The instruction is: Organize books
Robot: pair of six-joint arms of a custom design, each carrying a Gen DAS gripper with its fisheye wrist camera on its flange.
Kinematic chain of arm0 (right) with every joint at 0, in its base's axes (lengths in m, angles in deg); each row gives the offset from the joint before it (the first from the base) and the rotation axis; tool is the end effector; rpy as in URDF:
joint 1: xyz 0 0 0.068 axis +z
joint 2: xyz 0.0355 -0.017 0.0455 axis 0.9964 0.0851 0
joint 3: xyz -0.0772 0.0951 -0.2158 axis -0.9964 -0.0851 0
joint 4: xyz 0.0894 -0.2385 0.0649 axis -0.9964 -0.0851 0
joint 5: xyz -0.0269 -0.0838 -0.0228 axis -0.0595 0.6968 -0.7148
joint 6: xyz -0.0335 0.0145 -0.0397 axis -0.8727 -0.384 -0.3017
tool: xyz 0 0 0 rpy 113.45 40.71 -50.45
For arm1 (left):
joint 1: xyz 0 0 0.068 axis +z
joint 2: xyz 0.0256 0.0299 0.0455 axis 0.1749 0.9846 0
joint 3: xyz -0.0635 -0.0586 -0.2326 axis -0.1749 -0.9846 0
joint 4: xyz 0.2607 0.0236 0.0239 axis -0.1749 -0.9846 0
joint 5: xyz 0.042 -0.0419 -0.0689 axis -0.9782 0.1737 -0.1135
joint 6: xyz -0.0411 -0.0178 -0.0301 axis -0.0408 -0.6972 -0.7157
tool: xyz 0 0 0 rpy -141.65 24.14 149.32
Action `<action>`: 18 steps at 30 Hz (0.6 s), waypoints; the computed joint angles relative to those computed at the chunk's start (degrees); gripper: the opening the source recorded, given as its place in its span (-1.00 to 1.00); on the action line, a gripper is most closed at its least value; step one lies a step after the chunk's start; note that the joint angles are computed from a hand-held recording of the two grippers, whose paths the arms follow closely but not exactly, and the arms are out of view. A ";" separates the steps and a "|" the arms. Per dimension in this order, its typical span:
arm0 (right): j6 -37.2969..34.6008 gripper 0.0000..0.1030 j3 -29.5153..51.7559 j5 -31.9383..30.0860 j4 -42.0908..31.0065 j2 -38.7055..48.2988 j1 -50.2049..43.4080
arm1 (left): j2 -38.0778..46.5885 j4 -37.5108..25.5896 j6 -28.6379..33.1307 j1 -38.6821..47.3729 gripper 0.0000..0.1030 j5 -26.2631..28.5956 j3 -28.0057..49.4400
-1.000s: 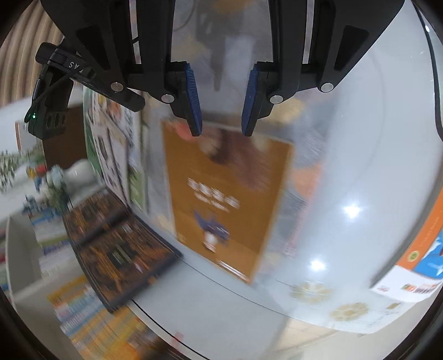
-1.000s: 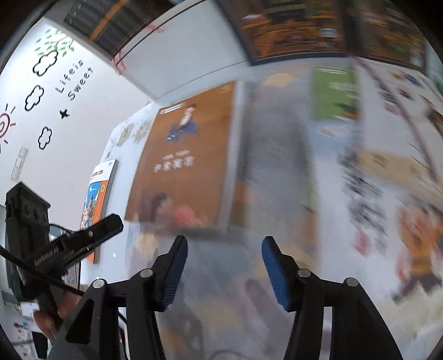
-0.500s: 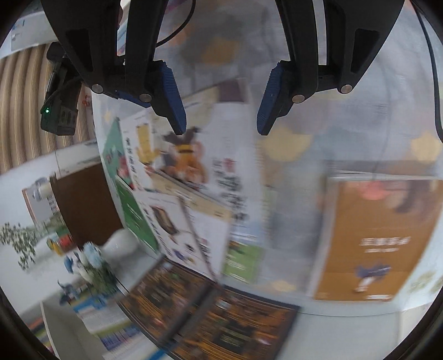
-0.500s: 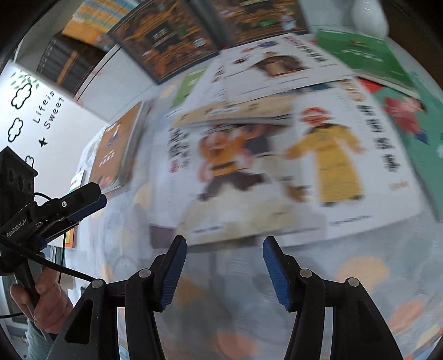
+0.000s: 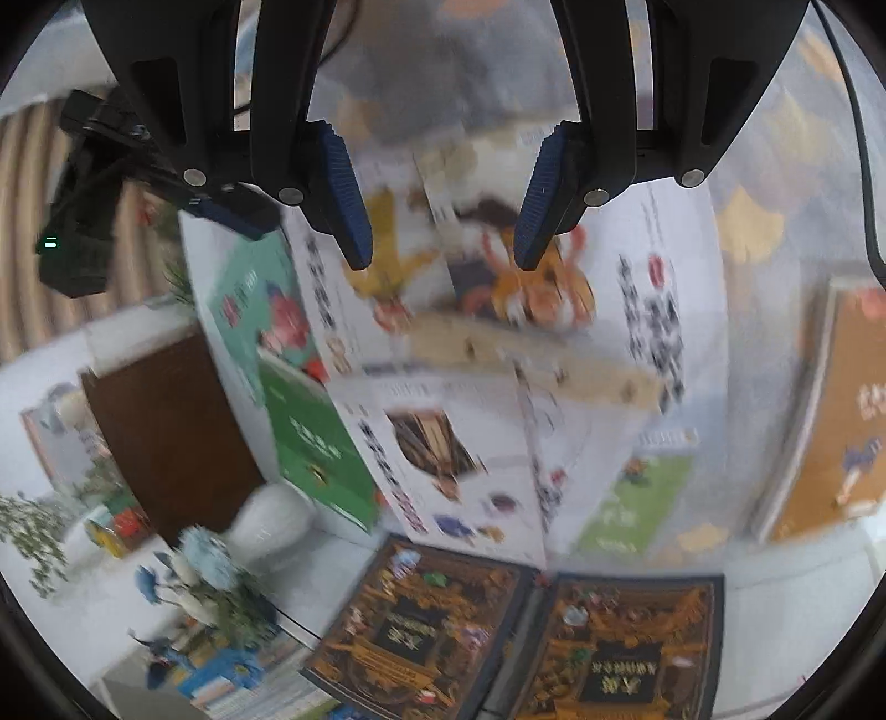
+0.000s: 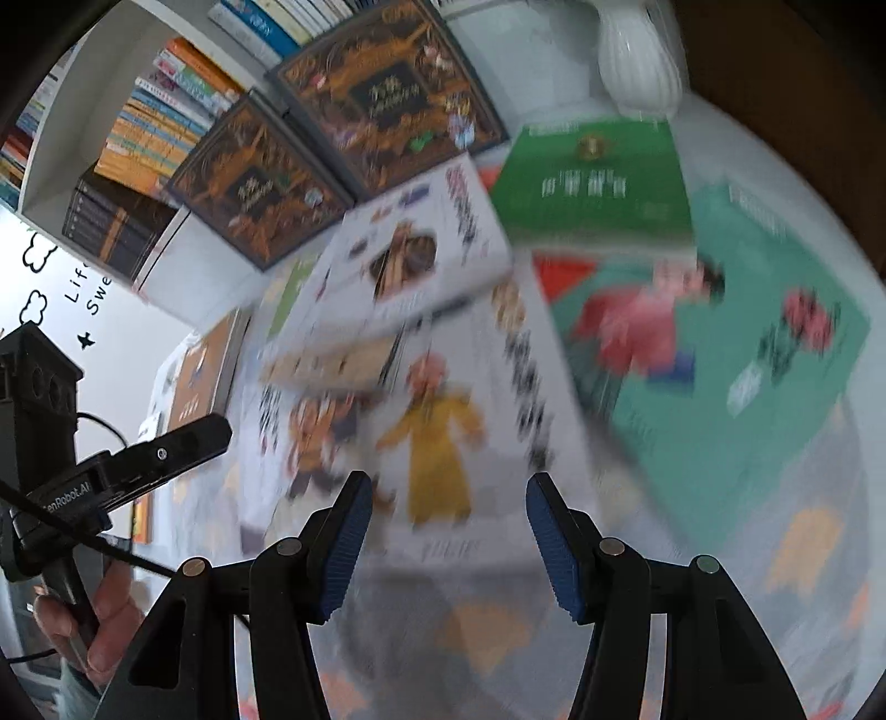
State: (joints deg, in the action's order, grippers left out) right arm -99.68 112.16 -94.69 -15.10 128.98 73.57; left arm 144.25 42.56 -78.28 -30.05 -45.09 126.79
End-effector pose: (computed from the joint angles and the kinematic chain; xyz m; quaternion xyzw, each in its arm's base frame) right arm 0.1940 -0.0213 0.2174 -0.0300 0.9585 0.2309 0.1644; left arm 0.1779 -0.1490 0.1865 -0.1006 0.9568 -0.1890 0.1965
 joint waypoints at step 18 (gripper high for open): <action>9.22 -0.05 20.14 7.41 25.37 34.41 10.10 | 28.97 9.94 6.75 14.92 -0.01 1.29 13.00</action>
